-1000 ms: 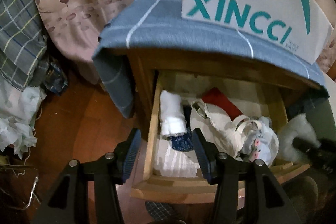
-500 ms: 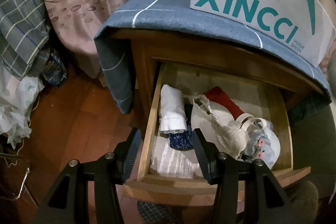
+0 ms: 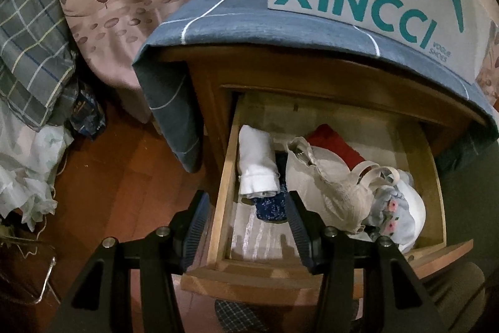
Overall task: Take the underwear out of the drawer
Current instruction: 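Carry the grey sock with the right tool over the white box while the left tool returns to the drawer, then open the right tool to drop the grey sock into the white box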
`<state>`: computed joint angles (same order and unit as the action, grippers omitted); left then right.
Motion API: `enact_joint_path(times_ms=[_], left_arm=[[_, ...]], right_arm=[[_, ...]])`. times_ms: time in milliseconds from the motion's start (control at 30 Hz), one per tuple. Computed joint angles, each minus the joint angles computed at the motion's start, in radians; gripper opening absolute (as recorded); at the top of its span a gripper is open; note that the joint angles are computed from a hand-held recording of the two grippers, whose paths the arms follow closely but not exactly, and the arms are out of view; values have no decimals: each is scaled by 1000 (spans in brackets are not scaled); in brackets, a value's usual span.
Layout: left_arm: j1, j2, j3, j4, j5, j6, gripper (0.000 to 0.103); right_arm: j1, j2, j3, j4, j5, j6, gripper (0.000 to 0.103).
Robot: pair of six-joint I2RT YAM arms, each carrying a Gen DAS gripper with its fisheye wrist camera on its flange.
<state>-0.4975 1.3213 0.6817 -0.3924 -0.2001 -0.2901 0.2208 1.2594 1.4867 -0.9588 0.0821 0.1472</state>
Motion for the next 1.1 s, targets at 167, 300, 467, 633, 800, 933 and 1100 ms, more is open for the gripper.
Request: enact_joint_path(times_ms=[167, 300, 467, 633, 800, 933, 1100], left_arm=[[-4, -2, -4, 4, -2, 0, 52], [1, 0, -4, 4, 8, -10, 52], [2, 1, -2, 2, 17, -11, 52], [-5, 3, -2, 3, 13, -10, 52], [7, -1, -6, 7, 32, -13, 52], [13, -2, -9, 10, 37, -11, 52], [11, 0, -8, 8, 35, -11, 52]], right_arm=[[-33, 127, 91, 6, 28, -19, 28], [-66, 202, 122, 11, 30, -23, 28], [-96, 276, 128, 24, 29, -7, 28], [-95, 341, 144, 39, 41, 5, 28], [-82, 371, 133, 49, 52, 28, 34], [-74, 376, 119, 52, 68, 39, 38], [-67, 361, 118, 49, 76, 35, 56]])
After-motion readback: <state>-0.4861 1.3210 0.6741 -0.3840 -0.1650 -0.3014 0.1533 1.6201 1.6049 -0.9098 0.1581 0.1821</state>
